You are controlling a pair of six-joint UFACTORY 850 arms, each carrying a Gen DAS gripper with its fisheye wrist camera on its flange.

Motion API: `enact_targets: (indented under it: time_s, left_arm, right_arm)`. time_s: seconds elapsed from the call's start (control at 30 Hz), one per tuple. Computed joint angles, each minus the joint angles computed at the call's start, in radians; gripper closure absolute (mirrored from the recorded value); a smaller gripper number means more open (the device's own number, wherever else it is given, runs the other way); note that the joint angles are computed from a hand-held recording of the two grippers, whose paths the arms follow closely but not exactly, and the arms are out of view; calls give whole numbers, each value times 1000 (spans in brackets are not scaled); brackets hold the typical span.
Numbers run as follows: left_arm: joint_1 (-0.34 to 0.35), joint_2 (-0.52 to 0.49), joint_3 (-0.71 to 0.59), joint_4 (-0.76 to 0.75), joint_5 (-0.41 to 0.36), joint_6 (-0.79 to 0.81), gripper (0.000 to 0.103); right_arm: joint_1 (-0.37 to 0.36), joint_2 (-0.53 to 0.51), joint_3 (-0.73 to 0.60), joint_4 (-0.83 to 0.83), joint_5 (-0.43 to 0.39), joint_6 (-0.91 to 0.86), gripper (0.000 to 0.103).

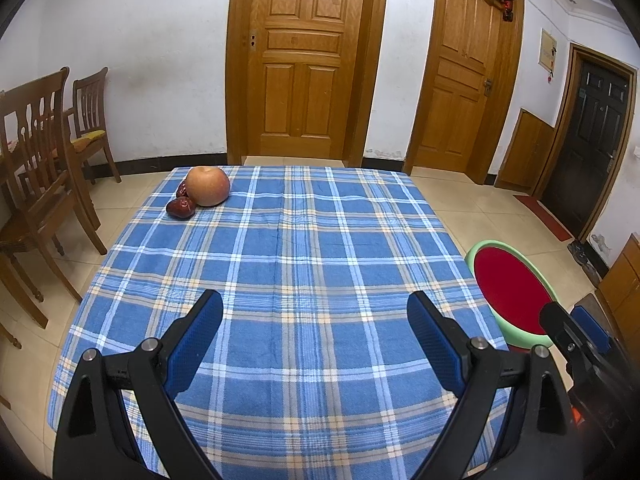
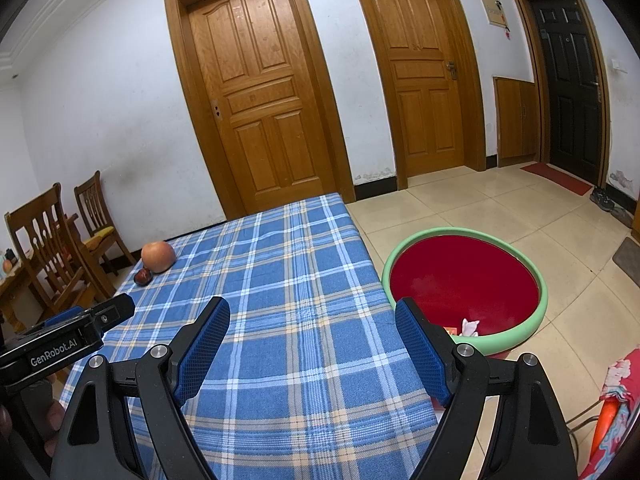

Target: Collect trash

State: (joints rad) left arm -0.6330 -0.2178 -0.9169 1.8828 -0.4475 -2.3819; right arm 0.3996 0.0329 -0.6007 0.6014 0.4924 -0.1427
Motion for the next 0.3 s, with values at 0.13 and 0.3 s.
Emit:
enact_targets:
  time_s: [0.13, 0.3]
  left_arm:
    - [3, 1, 0, -1, 2, 2, 11]
    - [2, 0, -2, -7, 3, 7, 11]
  right_arm:
    - [0, 1, 0, 0, -1, 0, 18]
    - [0, 0, 0, 0, -1, 0, 18]
